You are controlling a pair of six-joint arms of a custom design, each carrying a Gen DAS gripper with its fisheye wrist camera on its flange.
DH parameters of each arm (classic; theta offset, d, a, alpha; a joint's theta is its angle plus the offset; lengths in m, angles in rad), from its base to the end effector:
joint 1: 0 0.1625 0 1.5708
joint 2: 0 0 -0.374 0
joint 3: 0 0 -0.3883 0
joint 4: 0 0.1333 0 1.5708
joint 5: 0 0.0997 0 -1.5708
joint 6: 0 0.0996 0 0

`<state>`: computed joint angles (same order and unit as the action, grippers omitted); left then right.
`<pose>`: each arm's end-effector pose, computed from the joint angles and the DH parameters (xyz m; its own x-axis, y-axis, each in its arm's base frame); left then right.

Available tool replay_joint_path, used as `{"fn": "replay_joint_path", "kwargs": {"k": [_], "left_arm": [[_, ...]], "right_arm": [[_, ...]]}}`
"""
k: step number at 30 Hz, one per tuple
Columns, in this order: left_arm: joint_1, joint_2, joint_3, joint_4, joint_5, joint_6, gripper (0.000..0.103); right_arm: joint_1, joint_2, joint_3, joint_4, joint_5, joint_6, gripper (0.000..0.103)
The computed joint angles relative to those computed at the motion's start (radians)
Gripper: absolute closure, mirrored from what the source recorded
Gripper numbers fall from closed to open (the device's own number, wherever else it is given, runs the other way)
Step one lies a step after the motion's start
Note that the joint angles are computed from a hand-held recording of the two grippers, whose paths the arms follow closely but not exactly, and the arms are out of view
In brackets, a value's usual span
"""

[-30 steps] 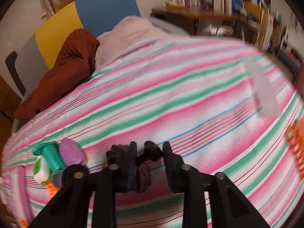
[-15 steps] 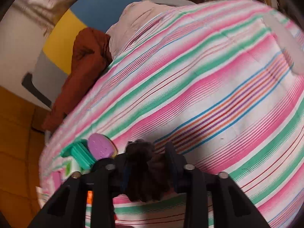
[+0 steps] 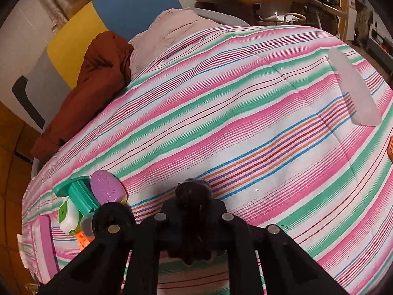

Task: Organize rigid objects
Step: 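Lift the brown spiky piece with the right tool while the left tool grasps the red cylinder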

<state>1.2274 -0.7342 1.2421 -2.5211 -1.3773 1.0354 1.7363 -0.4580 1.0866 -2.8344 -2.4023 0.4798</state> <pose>-0.1086 -0.7565 0.1786 -0.2239 0.8609 -0.4569 0.9738 0.2166 -0.0690 0.1857 -0.7493 0.1047 -0.7148 0.6516 0.2539 0.2224 0.5561 -0.8008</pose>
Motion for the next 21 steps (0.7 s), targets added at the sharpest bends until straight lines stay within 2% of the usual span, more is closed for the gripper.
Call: {"fn": "replay_joint_path", "kwargs": {"k": [3, 6, 7, 9, 13, 16, 21], "left_arm": [[-0.01, 0.044, -0.061, 0.082, 0.004, 0.07, 0.008], [-0.013, 0.084, -0.129, 0.187, 0.03, 0.059, 0.027], [-0.013, 0.093, -0.143, 0.213, 0.038, 0.054, 0.037], [-0.013, 0.085, -0.117, 0.177, 0.036, 0.077, 0.045], [-0.013, 0.037, -0.029, 0.107, 0.008, 0.146, 0.074], [-0.008, 0.008, 0.017, 0.067, 0.008, 0.167, 0.077], [0.018, -0.032, 0.02, 0.105, -0.007, 0.086, 0.077]], "right_arm": [[-0.002, -0.001, 0.0, 0.004, 0.007, 0.001, 0.092], [-0.004, -0.007, 0.006, 0.004, 0.017, 0.007, 0.092], [-0.005, -0.011, 0.011, 0.001, 0.023, 0.013, 0.092], [-0.007, -0.014, 0.016, -0.001, 0.029, 0.018, 0.092], [-0.005, -0.011, 0.012, 0.001, 0.023, 0.012, 0.092], [0.002, -0.004, 0.006, 0.002, 0.006, 0.004, 0.092], [0.022, 0.019, -0.019, 0.009, -0.05, -0.013, 0.092]]}}
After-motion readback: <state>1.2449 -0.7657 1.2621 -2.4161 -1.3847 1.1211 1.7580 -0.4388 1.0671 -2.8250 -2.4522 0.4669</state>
